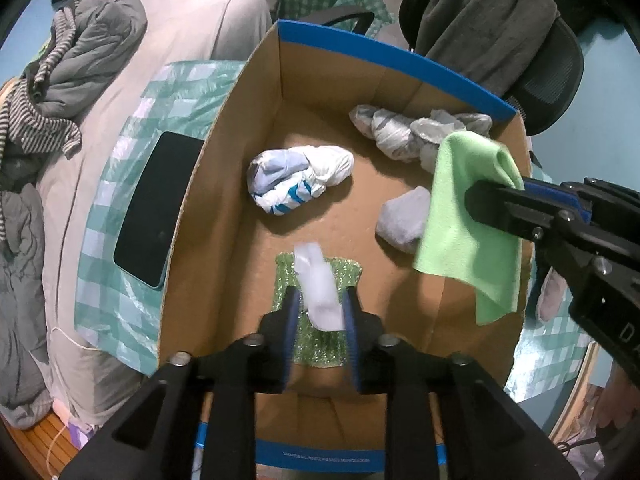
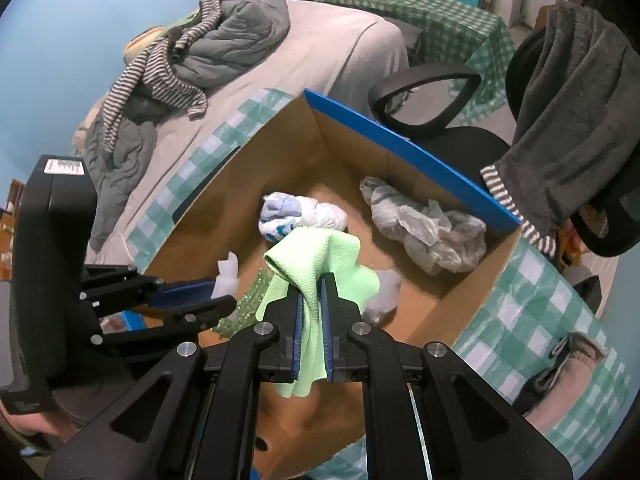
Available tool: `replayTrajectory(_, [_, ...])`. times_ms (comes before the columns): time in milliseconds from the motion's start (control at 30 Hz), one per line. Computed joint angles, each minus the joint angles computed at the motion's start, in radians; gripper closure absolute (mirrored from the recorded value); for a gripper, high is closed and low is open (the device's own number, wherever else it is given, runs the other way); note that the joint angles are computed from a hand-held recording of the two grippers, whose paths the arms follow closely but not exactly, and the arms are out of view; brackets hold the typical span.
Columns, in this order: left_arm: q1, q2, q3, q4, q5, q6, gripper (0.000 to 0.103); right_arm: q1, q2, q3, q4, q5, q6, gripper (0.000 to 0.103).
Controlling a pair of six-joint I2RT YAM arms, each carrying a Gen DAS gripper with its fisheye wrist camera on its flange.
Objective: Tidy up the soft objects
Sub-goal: 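Open both tools to drop the green cloth and white piece into the box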
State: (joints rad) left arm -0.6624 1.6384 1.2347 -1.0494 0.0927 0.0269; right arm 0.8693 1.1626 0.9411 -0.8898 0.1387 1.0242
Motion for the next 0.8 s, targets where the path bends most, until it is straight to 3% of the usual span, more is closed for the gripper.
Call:
replayTrajectory(67, [0.002, -0.003, 0.001, 0.002, -0.001, 0.0, 0.064, -0.013, 0.0, -0.001, -0.013, -0.013, -0.001, 0.072])
replayTrajectory(200, [0.007, -0.009, 0.01, -0.005, -0.009, -0.001, 0.057, -0.008, -0.007, 0.006, -0.038, 0.006, 0.004, 0.064])
replayTrajectory(267, [0.009, -0.014, 0.014, -0.01, -0.01, 0.0, 0.055, -0.004, -0.014, 0.007, -0.05, 0.02, 0.015, 0.053])
replayTrajectory(467, [0.001, -0.032, 0.027, -0.03, -0.012, -0.006, 0.05, -0.005, -0.041, 0.007, -0.094, 0.038, 0.04, 0.043])
replayTrajectory(800, [-0.048, -0.051, 0.055, -0.064, -0.006, -0.051, 0.049, 0.018, -0.123, -0.007, -0.208, 0.084, 0.115, 0.039])
